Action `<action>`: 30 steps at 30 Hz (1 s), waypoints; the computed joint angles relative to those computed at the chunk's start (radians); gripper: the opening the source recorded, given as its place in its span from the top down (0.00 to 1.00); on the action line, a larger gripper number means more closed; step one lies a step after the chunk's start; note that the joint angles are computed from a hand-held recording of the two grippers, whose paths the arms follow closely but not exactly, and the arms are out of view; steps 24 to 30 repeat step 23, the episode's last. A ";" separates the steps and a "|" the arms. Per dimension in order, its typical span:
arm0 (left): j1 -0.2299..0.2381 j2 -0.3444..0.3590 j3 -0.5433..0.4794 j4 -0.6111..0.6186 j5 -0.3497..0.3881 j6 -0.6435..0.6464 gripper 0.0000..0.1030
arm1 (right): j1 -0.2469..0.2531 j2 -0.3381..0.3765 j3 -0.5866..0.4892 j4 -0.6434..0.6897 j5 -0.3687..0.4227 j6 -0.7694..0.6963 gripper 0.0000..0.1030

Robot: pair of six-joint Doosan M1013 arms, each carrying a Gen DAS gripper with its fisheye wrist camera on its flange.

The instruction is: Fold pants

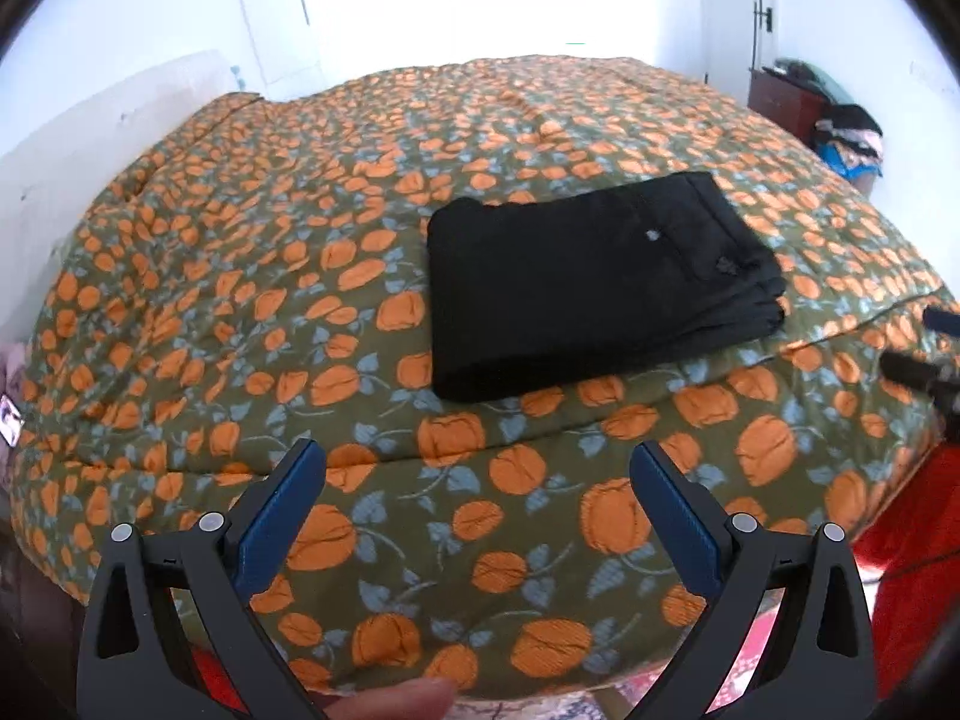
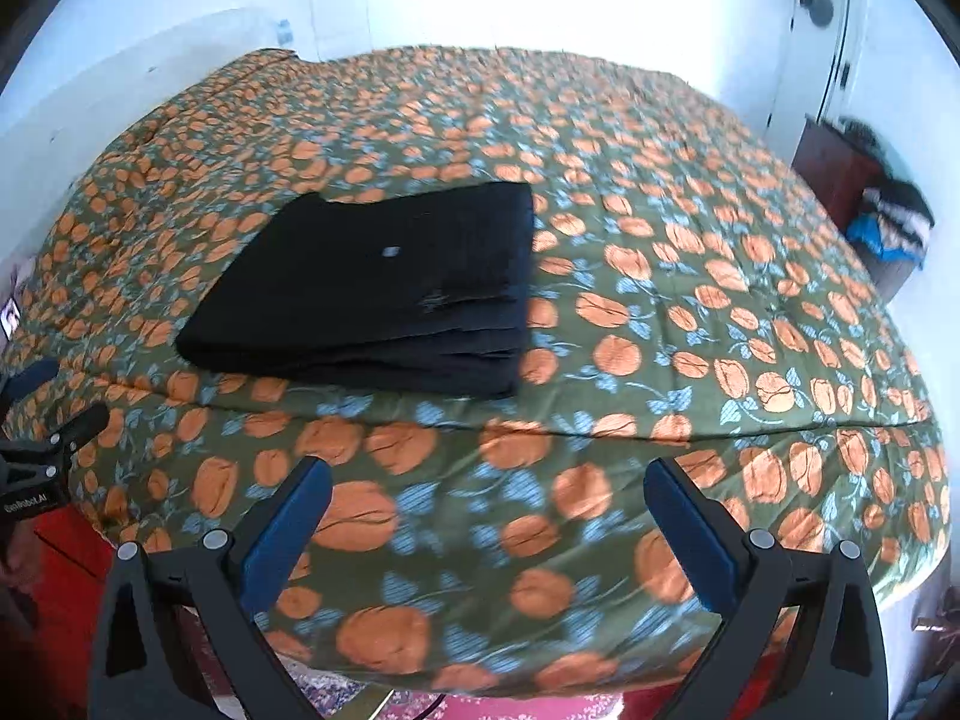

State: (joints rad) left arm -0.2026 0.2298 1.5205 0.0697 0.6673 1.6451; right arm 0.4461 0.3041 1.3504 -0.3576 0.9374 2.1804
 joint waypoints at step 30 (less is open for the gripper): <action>-0.002 -0.022 0.033 -0.051 -0.001 0.006 0.01 | 0.054 -0.006 0.024 -0.058 0.020 0.063 0.00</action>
